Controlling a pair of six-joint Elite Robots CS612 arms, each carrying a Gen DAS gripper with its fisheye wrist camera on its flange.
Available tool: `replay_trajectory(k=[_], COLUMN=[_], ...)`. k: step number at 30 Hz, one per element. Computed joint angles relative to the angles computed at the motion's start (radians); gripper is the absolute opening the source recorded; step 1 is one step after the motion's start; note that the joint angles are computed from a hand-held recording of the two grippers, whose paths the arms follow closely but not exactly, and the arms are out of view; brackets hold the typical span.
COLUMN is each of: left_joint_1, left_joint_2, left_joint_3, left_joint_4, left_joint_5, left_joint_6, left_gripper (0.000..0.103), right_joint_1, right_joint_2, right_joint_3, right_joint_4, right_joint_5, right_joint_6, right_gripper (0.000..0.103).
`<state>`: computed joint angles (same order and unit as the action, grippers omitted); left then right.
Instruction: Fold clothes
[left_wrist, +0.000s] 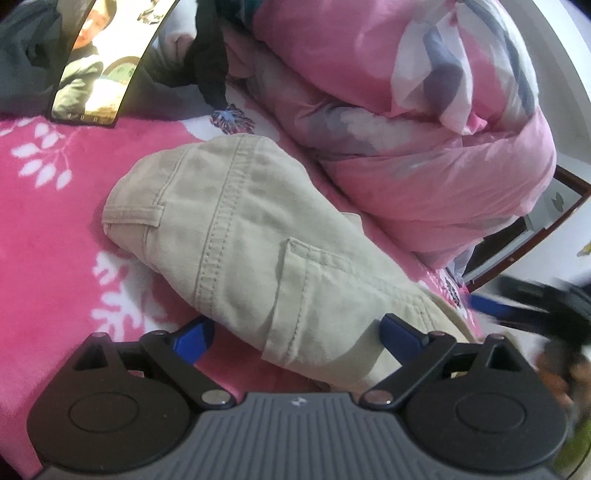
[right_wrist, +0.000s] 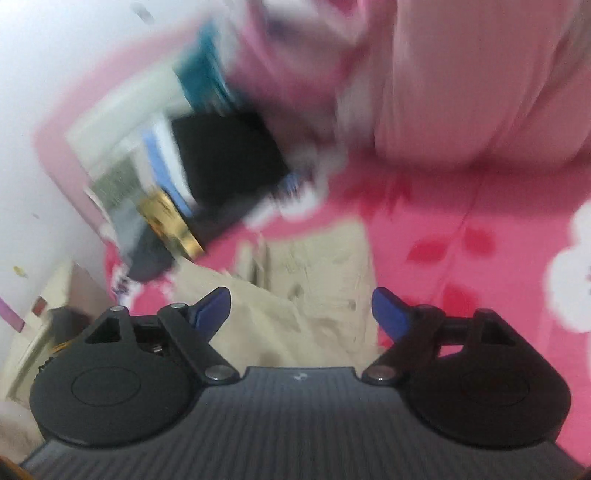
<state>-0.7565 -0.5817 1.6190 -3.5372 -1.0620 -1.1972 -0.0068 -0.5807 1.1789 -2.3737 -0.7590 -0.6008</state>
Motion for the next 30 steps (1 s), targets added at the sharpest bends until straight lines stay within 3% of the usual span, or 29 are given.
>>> replay_trajectory(k=[2,3,4,8,11,17,20,22,25,27,30], left_joint_1=[0.001,0.002,0.003,0.005,0.004,-0.003,-0.006,-0.005,-0.006,-0.007,-0.012], left_joint_2=[0.002,0.004,0.007,0.009,0.005,-0.002,-0.017,-0.031,-0.051,-0.060,-0.066], left_joint_3=[0.007,0.012,0.017,0.041,0.062,0.090,0.099,0.099,0.093,0.084,0.075], left_joint_4=[-0.026,-0.050,-0.076,-0.171,-0.227,-0.345,-0.287,-0.198,-0.059,0.009,0.076], left_joint_5=[-0.004,-0.010,-0.018,-0.042,-0.063,-0.078,-0.073,-0.069,-0.054,-0.040,-0.024], left_joint_6=[0.028,0.042,0.057,0.108,0.122,0.100,0.079,0.047,0.018,0.037,0.062], left_gripper=[0.096,0.096,0.096,0.096,0.097,0.103,0.103,0.103,0.102,0.102,0.101], right_joint_1=[0.024,0.028,0.027,-0.013,-0.034,-0.019,-0.006,-0.003,-0.016,-0.040,-0.090], right_joint_2=[0.038,0.038,0.027,-0.073,-0.144,-0.207,-0.187,-0.173,-0.184,-0.211,-0.266], right_joint_3=[-0.079,-0.073,-0.046,0.161,0.285,0.463,0.514,0.532,0.597,0.622,0.629], right_joint_4=[0.147,0.158,0.127,-0.095,-0.146,-0.188,-0.279,-0.306,-0.437,-0.442,-0.355], right_joint_5=[-0.081,-0.108,-0.117,0.020,0.072,0.006,-0.050,-0.075,-0.063,-0.017,0.089], right_joint_6=[0.004,0.008,0.025,-0.011,-0.083,-0.310,-0.300,-0.280,-0.265,-0.262,-0.274], right_gripper=[0.019,0.007,0.005,0.003,0.003,0.002,0.002,0.002,0.005,0.014,0.036])
